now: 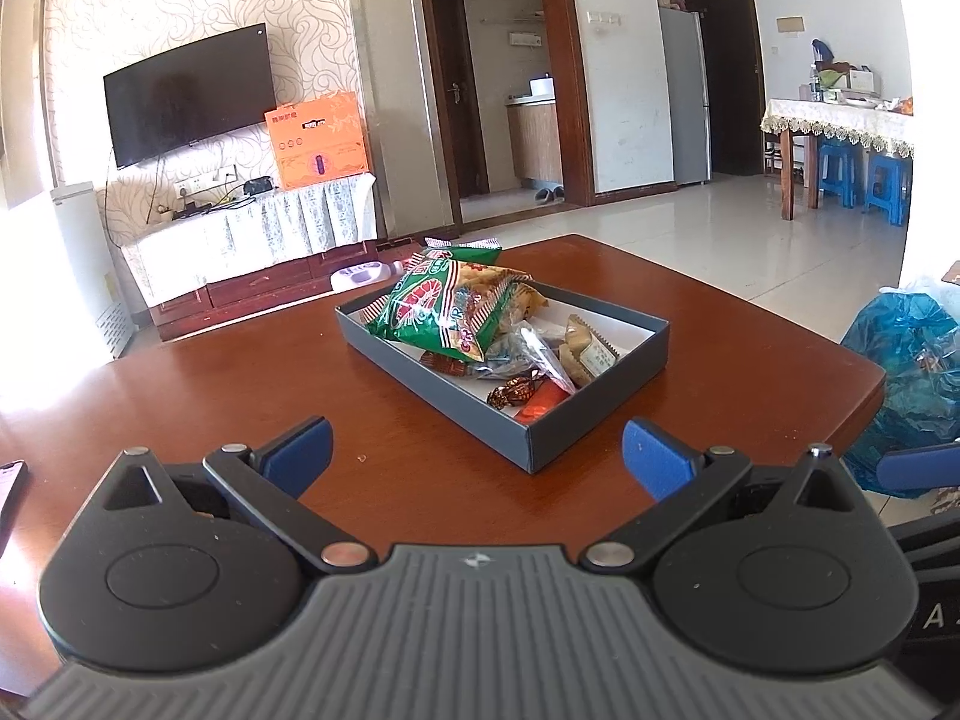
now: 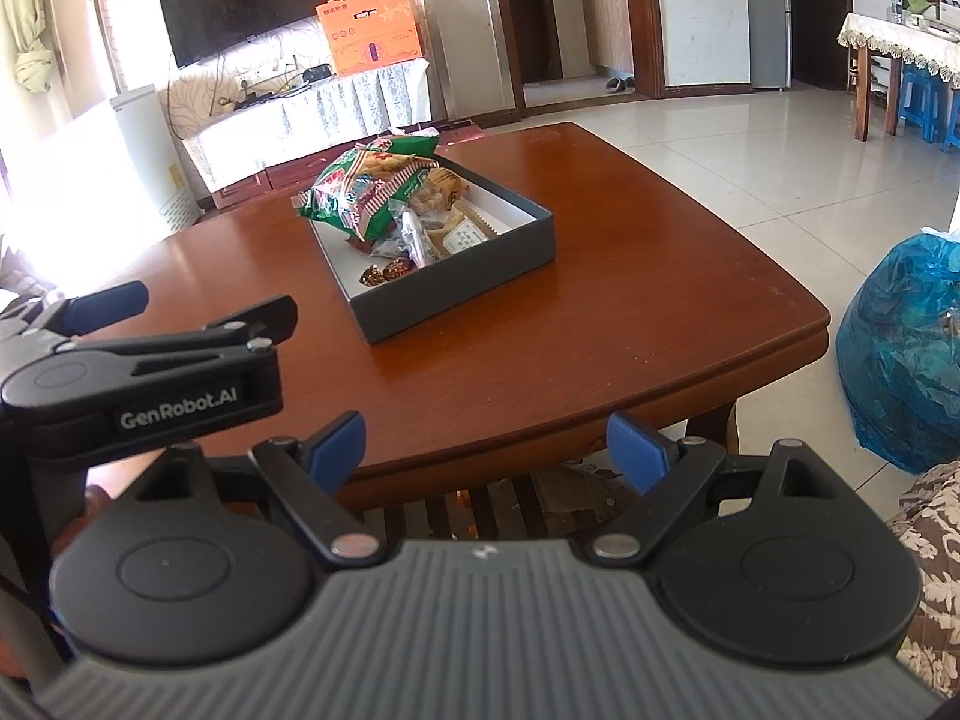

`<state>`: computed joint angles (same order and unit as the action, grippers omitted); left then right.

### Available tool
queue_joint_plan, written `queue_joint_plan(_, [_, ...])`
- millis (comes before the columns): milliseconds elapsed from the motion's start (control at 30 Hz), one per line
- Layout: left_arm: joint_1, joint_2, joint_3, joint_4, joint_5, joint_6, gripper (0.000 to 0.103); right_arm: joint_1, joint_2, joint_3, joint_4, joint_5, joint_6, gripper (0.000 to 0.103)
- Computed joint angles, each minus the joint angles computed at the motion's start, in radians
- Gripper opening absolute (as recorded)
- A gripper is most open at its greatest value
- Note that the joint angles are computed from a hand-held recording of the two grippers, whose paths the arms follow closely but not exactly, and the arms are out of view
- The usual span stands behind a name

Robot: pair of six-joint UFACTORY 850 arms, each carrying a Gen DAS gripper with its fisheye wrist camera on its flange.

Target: Organize snacks

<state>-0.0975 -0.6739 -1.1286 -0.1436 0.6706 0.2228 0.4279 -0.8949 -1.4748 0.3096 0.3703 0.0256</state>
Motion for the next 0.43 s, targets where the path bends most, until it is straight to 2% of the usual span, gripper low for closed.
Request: queue_joint_plan(433, [0.006, -0.004, 0.004, 0.024, 0.021, -0.028, 0.103, -0.002, 0.0, 0.002, -0.009, 0.001, 0.009, 0.089])
